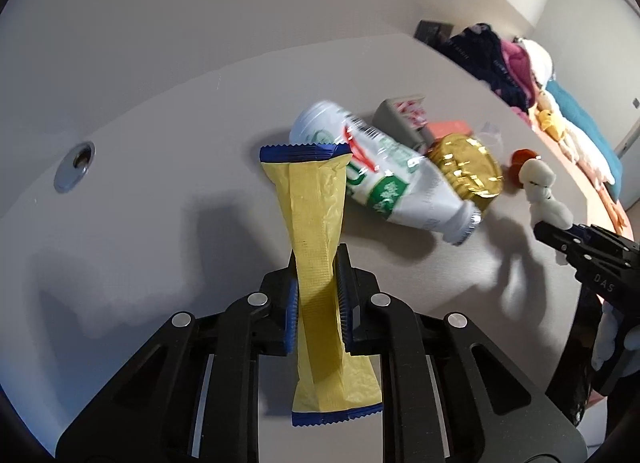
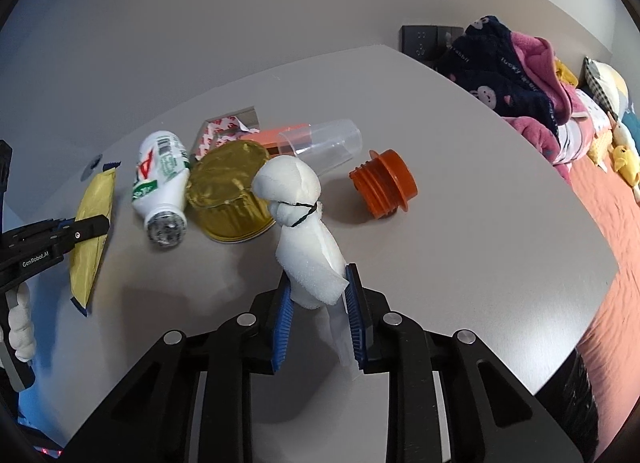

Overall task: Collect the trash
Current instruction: 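Grasp the yellow wrapper with the left tool while the right tool grasps the white figure, then carry the wrapper and figure over the black bin and open both tools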

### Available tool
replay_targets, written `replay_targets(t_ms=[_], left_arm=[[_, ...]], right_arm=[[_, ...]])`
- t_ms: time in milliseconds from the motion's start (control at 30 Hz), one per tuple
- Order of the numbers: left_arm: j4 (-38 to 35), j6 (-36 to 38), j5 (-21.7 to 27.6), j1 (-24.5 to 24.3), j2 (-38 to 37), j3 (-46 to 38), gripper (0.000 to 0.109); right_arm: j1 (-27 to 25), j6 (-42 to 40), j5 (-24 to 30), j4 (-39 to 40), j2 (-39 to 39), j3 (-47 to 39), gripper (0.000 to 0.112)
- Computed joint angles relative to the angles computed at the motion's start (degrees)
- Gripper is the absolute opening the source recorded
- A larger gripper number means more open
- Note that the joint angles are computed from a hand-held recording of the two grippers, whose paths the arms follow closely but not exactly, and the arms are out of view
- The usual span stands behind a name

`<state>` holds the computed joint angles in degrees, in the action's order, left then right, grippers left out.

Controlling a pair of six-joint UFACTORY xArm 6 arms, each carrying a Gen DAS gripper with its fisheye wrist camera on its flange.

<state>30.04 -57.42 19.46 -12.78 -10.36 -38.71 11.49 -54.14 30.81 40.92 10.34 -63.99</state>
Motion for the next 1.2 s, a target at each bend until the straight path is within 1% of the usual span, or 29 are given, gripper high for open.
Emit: replay_targets(t_ms=[200, 367, 567, 767, 1200], left_arm=[[2.0, -1.3, -0.8, -1.5, -1.4, -0.4, 0.015], [3.0, -1.1, -1.4, -3.2, -1.4, -1.4, 0.015], [0.6, 2.5, -3.1, -5.7, 0.5, -3.6, 0.015], [-2.4, 7.1, -4.4, -8.7, 4.0, -7.1, 0.015], [-12.4, 19.8, -5.9, -14.0, 11.4, -15.6, 0.015]], right_arm=[[-1.0, -0.7, 1.4, 2.3, -4.6, 3.3, 0.026], [-2.4, -1.5, 0.8, 3.5, -8.4, 6.5, 0.026], [-4.9, -2.2, 0.5, 4.8, -12.9, 9.9, 0.026], [-7.7, -2.4, 0.6, 5.6, -16.0, 12.1, 0.026], [-13.8, -2.4, 0.8, 6.2, -20.5, 14.8, 0.026]])
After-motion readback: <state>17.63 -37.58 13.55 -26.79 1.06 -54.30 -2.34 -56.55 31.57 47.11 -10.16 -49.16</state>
